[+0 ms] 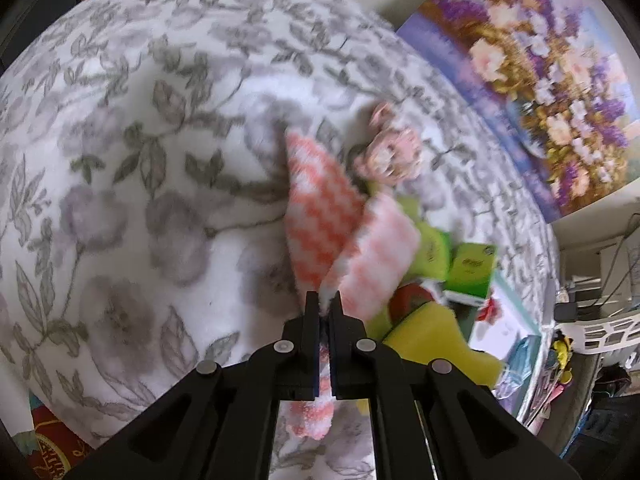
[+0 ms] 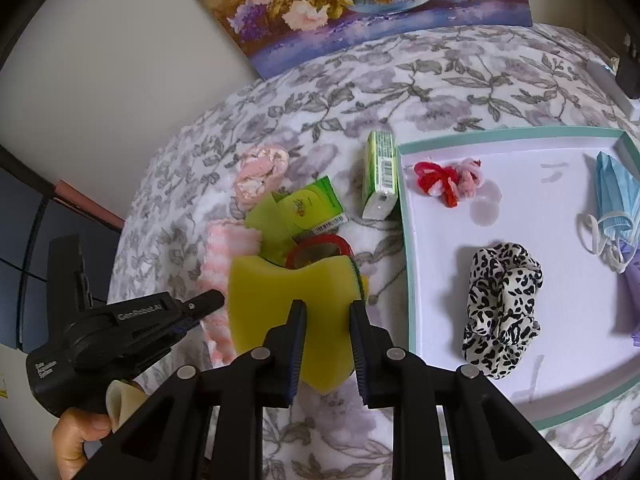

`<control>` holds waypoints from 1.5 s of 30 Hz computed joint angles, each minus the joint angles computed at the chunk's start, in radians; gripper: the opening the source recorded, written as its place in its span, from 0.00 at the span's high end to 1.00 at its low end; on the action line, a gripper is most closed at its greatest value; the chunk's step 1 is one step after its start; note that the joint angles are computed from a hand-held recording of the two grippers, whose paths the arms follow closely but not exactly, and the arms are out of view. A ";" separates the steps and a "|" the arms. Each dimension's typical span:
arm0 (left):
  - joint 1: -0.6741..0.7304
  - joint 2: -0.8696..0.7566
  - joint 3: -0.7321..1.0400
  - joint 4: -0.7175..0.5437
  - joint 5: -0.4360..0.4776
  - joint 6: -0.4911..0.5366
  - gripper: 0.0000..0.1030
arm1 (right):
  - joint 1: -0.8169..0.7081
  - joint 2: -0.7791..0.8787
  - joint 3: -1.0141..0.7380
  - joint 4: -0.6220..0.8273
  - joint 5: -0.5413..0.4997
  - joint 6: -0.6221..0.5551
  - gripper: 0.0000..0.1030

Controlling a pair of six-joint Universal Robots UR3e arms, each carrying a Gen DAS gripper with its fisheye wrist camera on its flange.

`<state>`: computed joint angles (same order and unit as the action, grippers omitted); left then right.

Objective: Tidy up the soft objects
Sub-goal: 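Lift the pink striped cloth with the left tool while the right tool holds the sponge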

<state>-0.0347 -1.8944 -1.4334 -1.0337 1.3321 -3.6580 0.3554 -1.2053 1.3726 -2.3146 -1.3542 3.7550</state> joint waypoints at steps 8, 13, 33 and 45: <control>-0.002 0.092 -0.008 0.090 0.000 0.025 0.97 | -0.022 -0.063 0.051 -0.049 0.009 0.015 0.77; 0.010 0.180 -0.056 0.172 -0.003 0.042 0.97 | -0.043 -0.116 0.100 -0.088 0.010 0.025 0.78; -0.029 0.119 -0.004 0.207 0.139 0.075 0.97 | -0.113 -0.185 0.206 -0.089 0.034 0.026 0.78; 0.001 -0.020 0.028 0.154 0.114 0.083 0.96 | -0.119 -0.152 0.184 -0.069 0.036 0.017 0.78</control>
